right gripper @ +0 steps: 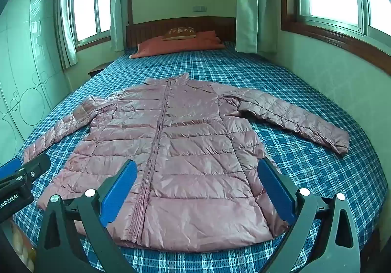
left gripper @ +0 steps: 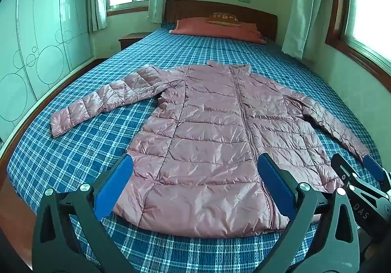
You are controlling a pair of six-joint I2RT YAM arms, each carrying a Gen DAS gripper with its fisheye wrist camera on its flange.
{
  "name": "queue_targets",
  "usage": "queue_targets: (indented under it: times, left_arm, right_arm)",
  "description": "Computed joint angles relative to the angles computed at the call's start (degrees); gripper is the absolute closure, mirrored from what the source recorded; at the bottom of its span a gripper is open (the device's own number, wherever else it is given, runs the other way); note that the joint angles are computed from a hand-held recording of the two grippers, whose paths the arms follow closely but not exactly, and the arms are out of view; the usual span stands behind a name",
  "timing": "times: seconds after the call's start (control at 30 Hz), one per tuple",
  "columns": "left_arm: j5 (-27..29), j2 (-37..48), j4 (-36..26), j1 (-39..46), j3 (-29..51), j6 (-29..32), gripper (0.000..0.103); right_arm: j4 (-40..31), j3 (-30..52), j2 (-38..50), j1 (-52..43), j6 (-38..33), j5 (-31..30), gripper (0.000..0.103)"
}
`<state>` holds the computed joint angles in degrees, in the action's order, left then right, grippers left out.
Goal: Fold large clothes
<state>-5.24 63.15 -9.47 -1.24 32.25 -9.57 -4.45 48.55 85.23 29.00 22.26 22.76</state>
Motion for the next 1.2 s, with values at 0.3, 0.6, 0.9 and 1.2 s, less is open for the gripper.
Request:
queue_targets:
  times: [0.3, 0.6, 0.9, 1.2]
  left_arm:
    - [-0.81, 0.21, 0.19, -0.28, 0.02, 0.22, 0.002]
    - [-0.33, -0.99, -0.32, 0.13, -0.68, 0.56, 0.002]
    - [-0.46, 0.29, 0.53, -0.14, -1.18, 0.37, 0.002]
    - [-0.70, 0.63, 0.54, -0.33, -1.27, 0.49, 0.002]
  right_arm:
    - [-0.19, 0.06, -0.12, 0.15, 0.08, 0.15, 0.005]
    - [-0.20, -0.01, -0.16, 0.21, 0.21, 0.07, 0.005]
    - [-1.66, 0.72, -0.63, 0.28, 0.32, -0.05, 0.005]
    - [-0.42, -0.16, -0.10, -0.12, 0.14, -0.58, 0.005]
